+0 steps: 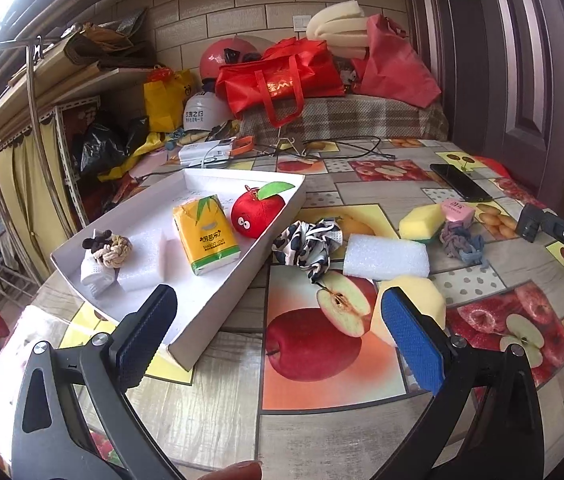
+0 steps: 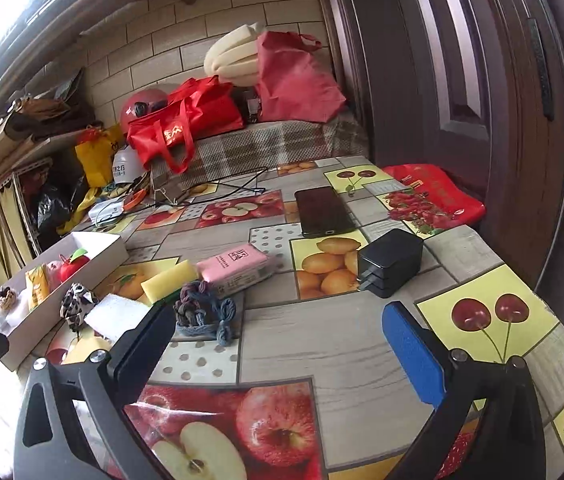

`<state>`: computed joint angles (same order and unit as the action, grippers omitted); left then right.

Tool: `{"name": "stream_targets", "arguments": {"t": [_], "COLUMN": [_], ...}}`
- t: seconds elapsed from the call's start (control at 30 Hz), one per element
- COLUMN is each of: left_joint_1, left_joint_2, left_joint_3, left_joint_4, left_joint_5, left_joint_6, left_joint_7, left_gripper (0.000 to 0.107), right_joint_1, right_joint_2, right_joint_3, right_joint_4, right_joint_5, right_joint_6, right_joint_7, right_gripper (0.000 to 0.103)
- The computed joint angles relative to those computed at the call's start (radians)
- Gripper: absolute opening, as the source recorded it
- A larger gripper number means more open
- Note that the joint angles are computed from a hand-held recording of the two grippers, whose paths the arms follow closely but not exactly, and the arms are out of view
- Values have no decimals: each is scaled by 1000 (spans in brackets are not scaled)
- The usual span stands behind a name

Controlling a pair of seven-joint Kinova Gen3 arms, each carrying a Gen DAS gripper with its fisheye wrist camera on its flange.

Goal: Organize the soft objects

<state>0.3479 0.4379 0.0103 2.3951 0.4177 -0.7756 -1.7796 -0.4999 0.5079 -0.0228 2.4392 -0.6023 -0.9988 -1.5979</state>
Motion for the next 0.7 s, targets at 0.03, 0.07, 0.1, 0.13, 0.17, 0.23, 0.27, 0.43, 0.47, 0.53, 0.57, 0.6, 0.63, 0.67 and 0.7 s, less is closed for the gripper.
{"name": "stream_targets", "arguments": {"t": [0.03,0.07,0.1,0.13,0.17,0.23,0.27,0.43,0.47,0.53,0.57,0.6,0.63,0.67,0.7], "left_joint_1": [2,4,3,-1,-6,-16,-17,-27,-24,-3,11,22,28,22,30], "left_joint_2": [0,1,2,3,5,12,18,41,43,48,50,53,54,54,56], "left_joint_3": [0,0,1,2,3,1,-2,-17,-24,-48,-63,-74,-80,-75,-81], "left_joint_4": [0,-2,-7,-18,-35,-72,-88,-169,-178,-194,-201,-206,-210,-209,-211], "left_joint_5": [1,2,-1,-6,-12,-22,-25,-39,-39,-24,-12,-4,-1,-13,-9], "left_joint_6": [-4,-7,0,18,48,117,145,284,299,323,335,346,353,354,355], "left_joint_7": [-1,-3,-5,-10,-16,-27,-32,-36,-33,-43,-52,-60,-65,-61,-65], "left_gripper": [103,103,103,103,103,103,103,103,103,103,103,103,103,103,103], "right_joint_1": [7,10,13,16,18,26,29,64,70,86,92,96,102,105,108], "right_joint_2": [2,3,3,2,1,-2,-3,-5,-6,-7,-8,-8,-8,-8,-8], "right_joint_3": [0,0,-1,-1,0,1,0,-5,-6,-6,-7,-7,-8,-8,-9], "right_joint_4": [-3,-8,-10,-12,-15,-17,-17,-10,-10,-11,-11,-10,-8,-6,-5], "right_joint_5": [8,11,17,22,23,32,36,85,92,112,120,125,133,138,142], "right_joint_6": [1,5,6,10,18,32,34,41,46,55,58,58,56,55,55], "right_joint_7": [-5,-6,-8,-10,-8,-9,-13,-58,-67,-87,-97,-106,-117,-126,-134], "right_gripper": [103,103,103,103,103,103,103,103,103,103,103,103,103,103,103]}}
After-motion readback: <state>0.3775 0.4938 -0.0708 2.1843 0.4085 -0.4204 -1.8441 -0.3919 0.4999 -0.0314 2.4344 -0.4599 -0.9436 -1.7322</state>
